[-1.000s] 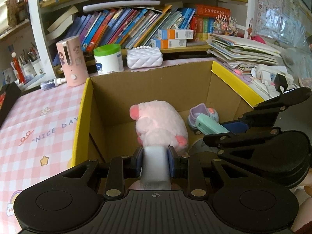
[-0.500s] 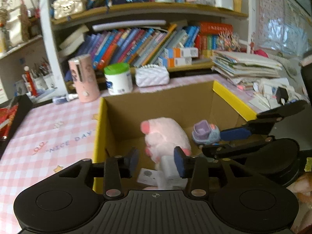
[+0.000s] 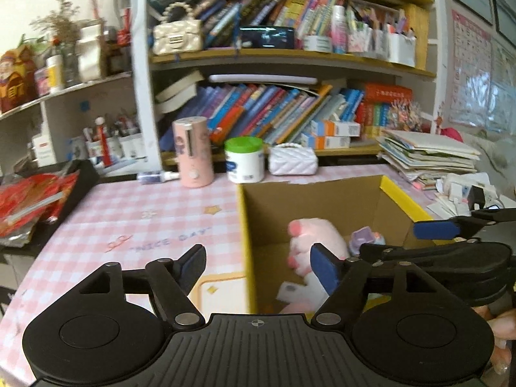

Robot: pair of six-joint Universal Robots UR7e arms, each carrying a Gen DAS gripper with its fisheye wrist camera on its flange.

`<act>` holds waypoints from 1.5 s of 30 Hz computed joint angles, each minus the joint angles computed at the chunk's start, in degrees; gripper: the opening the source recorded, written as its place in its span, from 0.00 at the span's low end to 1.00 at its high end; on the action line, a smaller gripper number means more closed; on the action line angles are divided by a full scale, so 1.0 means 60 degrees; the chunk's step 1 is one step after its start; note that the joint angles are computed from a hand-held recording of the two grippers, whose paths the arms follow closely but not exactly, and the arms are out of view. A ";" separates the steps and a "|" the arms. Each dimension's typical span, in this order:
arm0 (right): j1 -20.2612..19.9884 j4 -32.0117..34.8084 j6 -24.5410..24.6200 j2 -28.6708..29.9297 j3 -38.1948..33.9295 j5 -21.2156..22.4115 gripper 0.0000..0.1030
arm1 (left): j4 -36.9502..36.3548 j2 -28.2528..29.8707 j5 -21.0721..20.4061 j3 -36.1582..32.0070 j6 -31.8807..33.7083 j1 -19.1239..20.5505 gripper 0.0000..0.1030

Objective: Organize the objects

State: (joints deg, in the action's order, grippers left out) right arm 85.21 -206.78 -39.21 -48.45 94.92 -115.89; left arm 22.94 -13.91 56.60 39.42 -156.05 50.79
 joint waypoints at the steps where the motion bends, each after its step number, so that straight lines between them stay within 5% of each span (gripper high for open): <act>1: 0.0076 -0.0233 0.0038 0.0059 0.0061 -0.0110 0.70 | -0.0134 -0.0181 -0.0035 0.0292 -0.0010 0.0022 0.74; 5: 0.0408 -0.0949 0.0387 0.0337 0.0229 -0.0663 0.84 | -0.0563 -0.0887 -0.0402 0.1417 -0.0142 0.0072 0.84; 12: 0.0970 -0.1864 0.0776 0.0895 0.0433 -0.1767 1.00 | -0.0809 -0.1764 -0.0849 0.2717 -0.0299 0.0190 0.89; 32: 0.1871 -0.2491 0.1262 0.1811 0.0879 -0.3445 1.00 | -0.0900 -0.2941 -0.1918 0.4621 -0.0527 0.0284 0.98; 45: 0.2081 -0.2669 0.1721 0.1967 0.1263 -0.3885 1.00 | -0.1398 -0.3206 -0.2790 0.5309 -0.0339 0.0171 0.98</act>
